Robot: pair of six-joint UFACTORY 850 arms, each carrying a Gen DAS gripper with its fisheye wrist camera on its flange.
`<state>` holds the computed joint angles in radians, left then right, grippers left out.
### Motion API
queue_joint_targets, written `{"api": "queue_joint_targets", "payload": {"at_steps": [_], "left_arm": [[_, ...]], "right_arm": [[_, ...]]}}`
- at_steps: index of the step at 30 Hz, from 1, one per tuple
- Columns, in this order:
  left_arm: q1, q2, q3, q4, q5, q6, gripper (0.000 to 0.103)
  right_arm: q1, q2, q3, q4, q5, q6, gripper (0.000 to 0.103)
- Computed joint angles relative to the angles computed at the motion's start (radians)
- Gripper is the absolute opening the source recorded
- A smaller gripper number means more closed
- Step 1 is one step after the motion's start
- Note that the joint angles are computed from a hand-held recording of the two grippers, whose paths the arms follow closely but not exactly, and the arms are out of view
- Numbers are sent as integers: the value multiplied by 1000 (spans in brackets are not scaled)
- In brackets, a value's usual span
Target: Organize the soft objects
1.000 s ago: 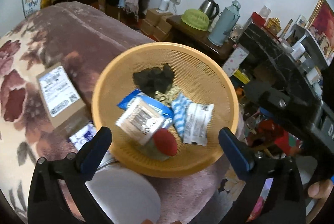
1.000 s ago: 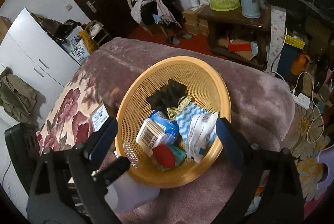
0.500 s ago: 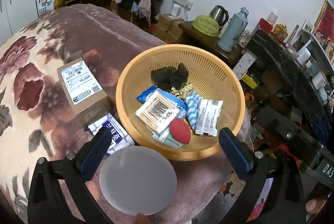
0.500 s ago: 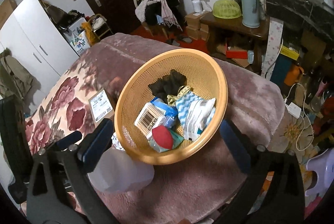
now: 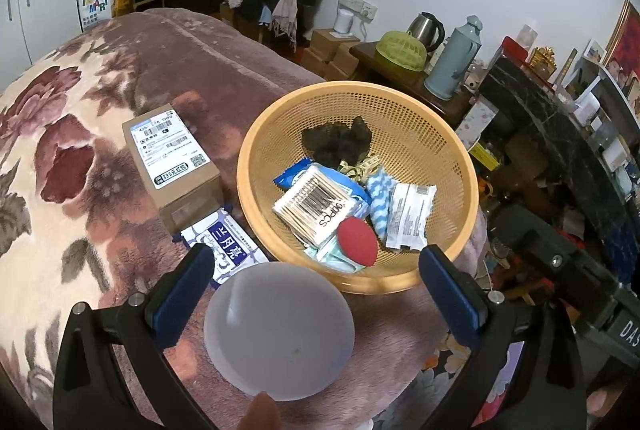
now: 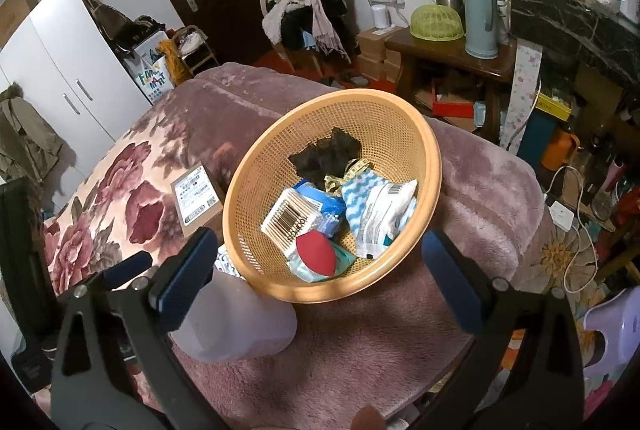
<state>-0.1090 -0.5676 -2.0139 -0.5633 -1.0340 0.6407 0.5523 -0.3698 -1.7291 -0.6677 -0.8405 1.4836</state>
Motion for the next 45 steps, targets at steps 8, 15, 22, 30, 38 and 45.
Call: {"api": "queue_joint_targets", "payload": {"at_steps": [8,15,22,30,38,45], "left_arm": [[2,12,28,24,15,-20,102],[0,27,56,55,43,-52,102],[17,47,92,33,87,-54,102],[35,68,147,30,118,-37,102],[49,96,193,46,153,-28,101],[79,124,232,36,168,-8,101]], "right_arm": [[8,-11,-13,-12,-25,6,103],[21,-28,-35,-31,-59,2,103],[44,-41,-44,-84,-126,84,103],[89,-92,-103,-158,-281,72,103],[99,-98,-107,-160,-275,77,103],[114,-110,-125,-130,-265,75,103]]}}
